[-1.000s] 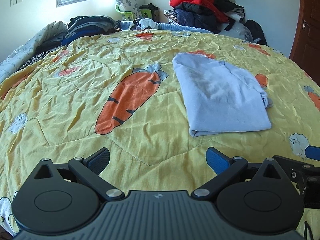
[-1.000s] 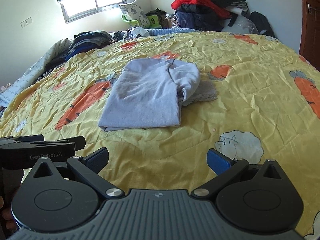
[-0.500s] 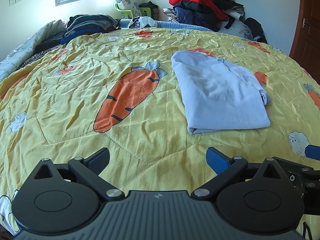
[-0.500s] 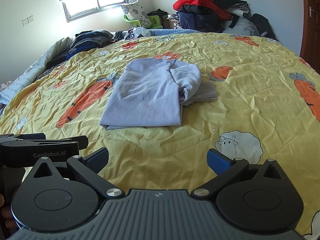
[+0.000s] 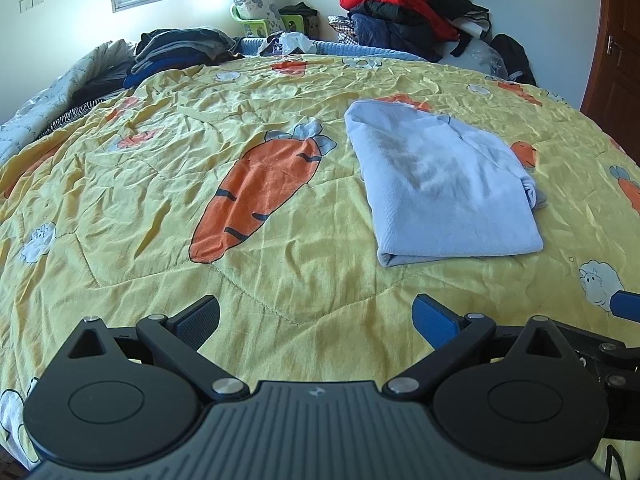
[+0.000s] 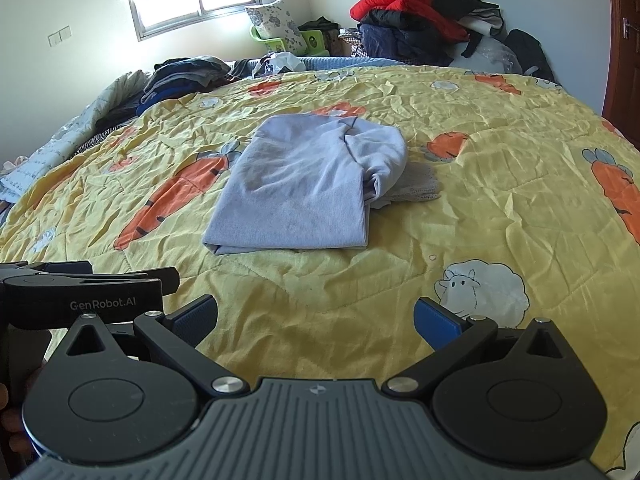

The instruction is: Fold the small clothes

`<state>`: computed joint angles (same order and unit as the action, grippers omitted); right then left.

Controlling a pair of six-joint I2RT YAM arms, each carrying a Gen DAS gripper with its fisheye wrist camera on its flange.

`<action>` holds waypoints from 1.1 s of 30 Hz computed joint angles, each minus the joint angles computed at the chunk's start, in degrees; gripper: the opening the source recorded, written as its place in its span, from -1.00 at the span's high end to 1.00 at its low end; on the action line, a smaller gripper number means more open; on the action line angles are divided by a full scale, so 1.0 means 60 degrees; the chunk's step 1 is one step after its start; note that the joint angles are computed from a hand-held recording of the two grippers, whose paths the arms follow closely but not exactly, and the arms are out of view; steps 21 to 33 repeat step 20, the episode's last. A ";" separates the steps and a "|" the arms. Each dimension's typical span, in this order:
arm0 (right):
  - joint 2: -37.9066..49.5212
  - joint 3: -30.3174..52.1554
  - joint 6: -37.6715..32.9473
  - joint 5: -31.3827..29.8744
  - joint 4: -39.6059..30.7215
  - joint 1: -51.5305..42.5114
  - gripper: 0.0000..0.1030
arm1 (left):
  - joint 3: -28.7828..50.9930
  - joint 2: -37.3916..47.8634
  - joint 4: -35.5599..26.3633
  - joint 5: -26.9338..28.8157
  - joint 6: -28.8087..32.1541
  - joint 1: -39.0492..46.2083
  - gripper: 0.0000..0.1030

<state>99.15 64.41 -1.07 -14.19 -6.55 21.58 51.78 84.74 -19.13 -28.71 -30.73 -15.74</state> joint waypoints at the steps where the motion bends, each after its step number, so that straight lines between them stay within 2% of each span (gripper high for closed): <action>1: 0.0000 0.0000 0.0000 0.0000 0.0000 0.0000 -1.00 | 0.0007 0.0007 -0.0009 -0.0009 -0.0003 -0.0003 -1.00; 33: -0.0011 -0.0048 -0.0011 0.0011 0.0049 0.0051 -1.00 | 0.0015 -0.0012 -0.0023 -0.0256 0.0051 -0.0018 -1.00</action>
